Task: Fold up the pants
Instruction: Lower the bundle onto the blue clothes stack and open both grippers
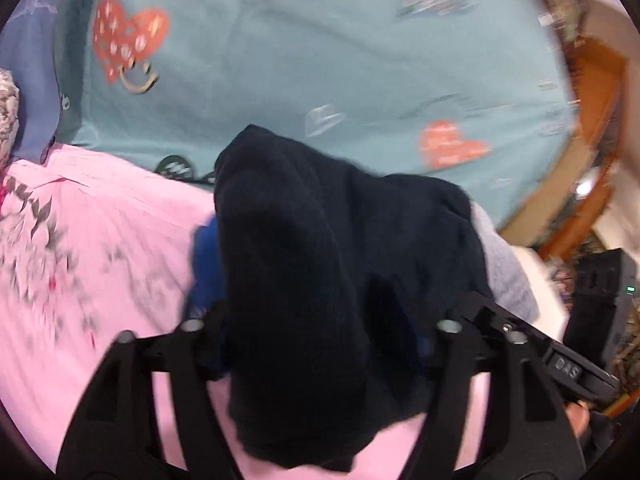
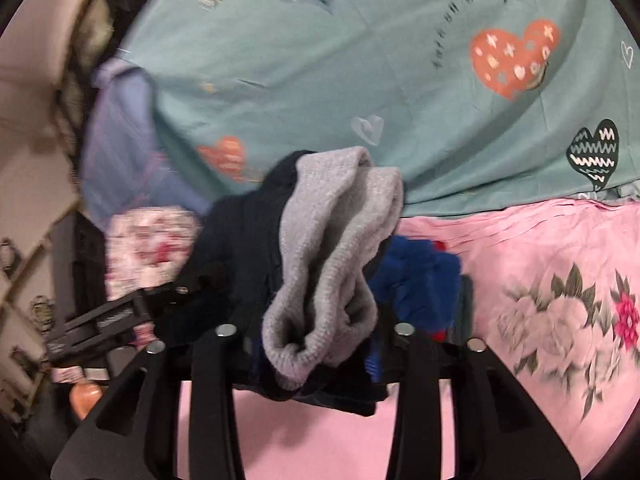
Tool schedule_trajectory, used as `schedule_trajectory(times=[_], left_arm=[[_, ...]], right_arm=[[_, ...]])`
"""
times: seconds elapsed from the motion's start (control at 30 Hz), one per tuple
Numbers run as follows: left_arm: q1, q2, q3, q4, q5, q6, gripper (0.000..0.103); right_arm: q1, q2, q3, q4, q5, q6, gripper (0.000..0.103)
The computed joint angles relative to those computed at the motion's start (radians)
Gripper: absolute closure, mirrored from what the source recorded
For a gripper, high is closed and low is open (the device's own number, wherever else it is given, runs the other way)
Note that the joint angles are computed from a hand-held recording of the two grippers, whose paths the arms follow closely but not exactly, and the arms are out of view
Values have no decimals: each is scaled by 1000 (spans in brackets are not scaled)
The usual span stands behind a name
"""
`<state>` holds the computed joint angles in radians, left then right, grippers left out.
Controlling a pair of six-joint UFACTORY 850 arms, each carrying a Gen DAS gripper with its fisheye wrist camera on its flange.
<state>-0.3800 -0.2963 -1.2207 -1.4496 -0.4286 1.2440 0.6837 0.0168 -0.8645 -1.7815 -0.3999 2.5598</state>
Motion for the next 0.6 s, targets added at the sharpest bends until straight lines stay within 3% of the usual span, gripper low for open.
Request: schedule_trajectory(times=[0.07, 0.13, 0.17, 0.27, 0.33, 0.4, 0.43, 0.53, 0.6], left_arm=[[-3, -130, -93, 166, 85, -172, 28], [38, -209, -141, 258, 31, -313, 29], [52, -207, -141, 246, 1, -320, 24], [93, -121, -56, 39, 10, -114, 18], [99, -77, -13, -154, 8, 63, 15], [80, -60, -4, -223, 5, 148, 15], [58, -64, -17, -194, 41, 141, 15], [-4, -150, -96, 79, 162, -103, 16], [-1, -235, -156, 233, 153, -312, 14]], right_arm=[[-57, -122, -56, 203, 0, -142, 50], [-82, -158, -49, 274, -25, -130, 47], [-65, -135, -28, 247, -66, -61, 47], [25, -86, 26, 69, -336, 32, 47], [42, -63, 21, -19, -377, 28, 47], [15, -72, -13, -84, -310, 44, 47], [1, -82, -33, -105, -269, 54, 47], [-87, -201, -156, 84, -77, -111, 47], [-150, -285, -199, 293, 31, -237, 40]])
